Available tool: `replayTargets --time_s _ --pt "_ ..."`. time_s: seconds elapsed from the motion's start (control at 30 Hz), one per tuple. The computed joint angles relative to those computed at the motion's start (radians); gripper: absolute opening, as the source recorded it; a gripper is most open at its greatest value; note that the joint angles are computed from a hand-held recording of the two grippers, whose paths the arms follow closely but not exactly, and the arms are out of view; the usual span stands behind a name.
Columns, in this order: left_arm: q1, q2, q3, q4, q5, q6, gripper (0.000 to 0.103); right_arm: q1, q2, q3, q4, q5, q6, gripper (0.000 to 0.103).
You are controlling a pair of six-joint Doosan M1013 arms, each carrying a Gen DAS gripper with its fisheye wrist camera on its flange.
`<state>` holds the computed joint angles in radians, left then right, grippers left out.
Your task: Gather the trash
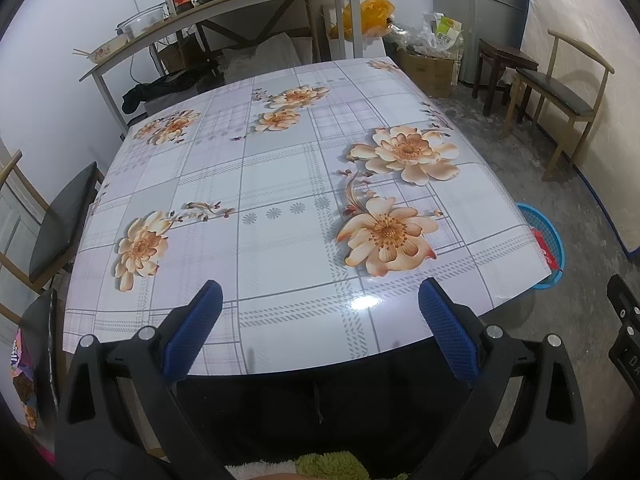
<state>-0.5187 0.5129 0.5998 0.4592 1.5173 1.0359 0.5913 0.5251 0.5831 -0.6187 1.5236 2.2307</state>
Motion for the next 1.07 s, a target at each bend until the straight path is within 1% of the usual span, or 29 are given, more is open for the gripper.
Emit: replayTargets --time_s 0.9,1.07 --pt "0.003 0.004 -0.007 -0.01 0.002 0.009 0.094 0.003 0.007 -0.016 -0.012 -0.004 -0.015 0.097" --pt "0.005 0.011 -0.021 -0.018 0.009 0.019 0.094 0.004 0.007 -0.014 -0.014 -0.005 -0.015 0.097"
